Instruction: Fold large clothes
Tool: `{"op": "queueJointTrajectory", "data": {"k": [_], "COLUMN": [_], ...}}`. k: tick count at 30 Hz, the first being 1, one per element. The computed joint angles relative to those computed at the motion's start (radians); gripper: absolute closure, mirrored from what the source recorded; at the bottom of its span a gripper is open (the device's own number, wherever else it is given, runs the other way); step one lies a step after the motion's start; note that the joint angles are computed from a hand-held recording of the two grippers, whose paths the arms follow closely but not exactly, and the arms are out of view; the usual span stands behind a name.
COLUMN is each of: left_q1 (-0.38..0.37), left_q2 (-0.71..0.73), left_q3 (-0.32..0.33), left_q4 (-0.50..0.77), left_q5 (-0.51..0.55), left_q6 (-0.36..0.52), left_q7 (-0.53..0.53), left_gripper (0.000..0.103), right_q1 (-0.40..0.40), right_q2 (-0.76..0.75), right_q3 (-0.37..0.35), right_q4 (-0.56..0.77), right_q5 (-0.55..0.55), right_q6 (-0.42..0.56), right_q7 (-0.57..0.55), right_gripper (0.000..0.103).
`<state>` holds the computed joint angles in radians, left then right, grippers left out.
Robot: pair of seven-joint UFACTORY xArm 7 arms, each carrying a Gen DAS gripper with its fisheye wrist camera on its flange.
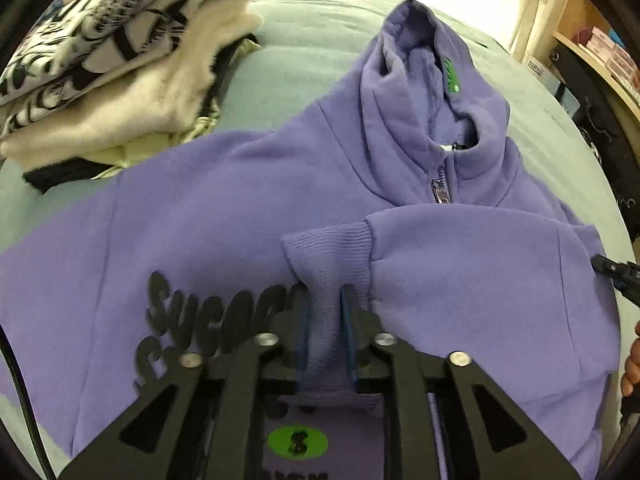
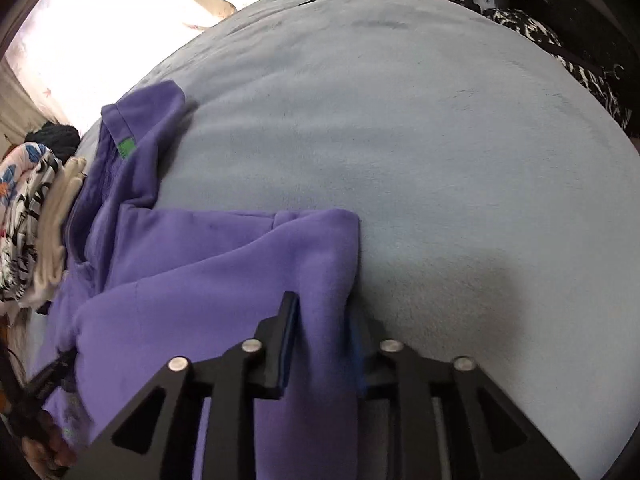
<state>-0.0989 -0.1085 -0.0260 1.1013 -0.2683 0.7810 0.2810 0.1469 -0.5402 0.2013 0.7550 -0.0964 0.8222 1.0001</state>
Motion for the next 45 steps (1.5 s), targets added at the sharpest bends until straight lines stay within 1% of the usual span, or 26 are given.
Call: {"op": "queueJointTrajectory", "data": {"k": [1,2,5,7,8,9,10,12,13,14,15,18,20,21,23,25,26,29,31,34,37,39,43,45], "left_q1": [0.007,0.009,0.006,-0.011,-0.022,-0.029,-0.032,-0.029,-0.024,-0.016,-0.019,-0.026,-0.028,-0.032,-0.038,-0.042,-0.044,-0.047,-0.050,-0.053,-0.051,-0.053,-0.065,-0.061], "left_q2": [-0.012,-0.032,-0.145,-0.201,-0.217,-0.228,-0.230,-0.237,-0.212,-0.178,-0.161,-0.181,-0.211,-0.220,-0.255,-0.290,-0.306,-0.382,-0.407,-0.492,-0.546,-0.571,-0.601,-0.631], "left_q3": [-0.003,0.000,0.022,0.037,0.047,0.048,0.042,0.021,0.005,-0.013,-0.019,-0.038,-0.049,-0.046,-0.031,-0.014,-0.006,0.014,0.020,0.015,0.005,0.006,0.028,0.035], "left_q4": [0.009,0.001,-0.082,-0.116,-0.125,-0.129,-0.136,-0.165,-0.161,-0.148,-0.157,-0.197,-0.217,-0.218,-0.226,-0.234,-0.237,-0.252,-0.255,-0.285,-0.311,-0.316,-0.316,-0.326], "left_q5": [0.040,0.044,0.018,-0.017,-0.040,-0.051,-0.050,-0.022,0.008,0.052,0.068,0.135,0.192,0.199,0.200,0.186,0.177,0.141,0.120,0.113,0.128,0.129,0.109,0.103], "left_q6": [0.029,0.034,-0.010,0.001,0.018,0.035,0.046,0.038,0.046,0.058,0.044,-0.023,-0.033,-0.022,0.012,0.022,0.025,0.052,0.064,0.083,0.072,0.082,0.104,0.118], "left_q7": [-0.036,-0.037,0.033,0.076,0.098,0.103,0.098,0.062,0.029,-0.011,-0.025,-0.038,-0.046,-0.046,-0.032,-0.012,-0.004,0.000,-0.001,-0.006,-0.013,-0.020,-0.016,-0.021], "left_gripper": [0.070,0.069,0.069,0.069,0.069,0.068,0.068,0.068,0.068,0.067,0.066,0.065,0.065,0.065,0.065,0.065,0.065,0.065,0.065,0.065,0.065,0.065,0.065,0.063], "right_q1": [0.013,0.023,0.053,0.085,0.097,0.108,0.118,0.119,0.117,0.121,0.122,0.129,0.131,0.130,0.114,0.102,0.101,0.126,0.137,0.152,0.166,0.173,0.217,0.231], "right_q2": [-0.022,-0.054,-0.146,-0.188,-0.201,-0.214,-0.217,-0.201,-0.183,-0.181,-0.188,-0.231,-0.234,-0.239,-0.219,-0.190,-0.177,-0.143,-0.105,-0.049,-0.040,-0.031,-0.041,-0.039], "right_q3": [-0.007,-0.005,0.029,0.045,0.052,0.057,0.063,0.082,0.094,0.095,0.096,0.093,0.095,0.103,0.137,0.179,0.195,0.213,0.234,0.264,0.294,0.312,0.306,0.316], "right_q4": [-0.003,-0.011,-0.018,-0.034,-0.043,-0.055,-0.067,-0.077,-0.075,-0.081,-0.088,-0.132,-0.143,-0.133,-0.071,-0.007,0.019,0.079,0.126,0.187,0.207,0.217,0.186,0.189], "right_q5": [0.015,0.021,0.014,0.036,0.049,0.062,0.074,0.074,0.072,0.077,0.078,0.082,0.084,0.080,0.046,-0.005,-0.029,-0.049,-0.059,-0.076,-0.089,-0.098,-0.066,-0.061], "right_q6": [0.010,0.027,0.120,0.150,0.158,0.160,0.157,0.163,0.168,0.169,0.172,0.152,0.145,0.164,0.238,0.294,0.305,0.284,0.274,0.264,0.256,0.261,0.199,0.205], "right_q7": [-0.010,-0.018,-0.045,-0.058,-0.059,-0.058,-0.057,-0.045,-0.031,-0.021,-0.006,0.029,0.044,0.057,0.086,0.107,0.112,0.117,0.132,0.173,0.257,0.314,0.399,0.430], "right_gripper": [0.062,0.060,0.060,0.056,0.052,0.050,0.049,0.049,0.049,0.054,0.067,0.067,0.066,0.063,0.061,0.061,0.061,0.061,0.061,0.061,0.061,0.061,0.061,0.061]}}
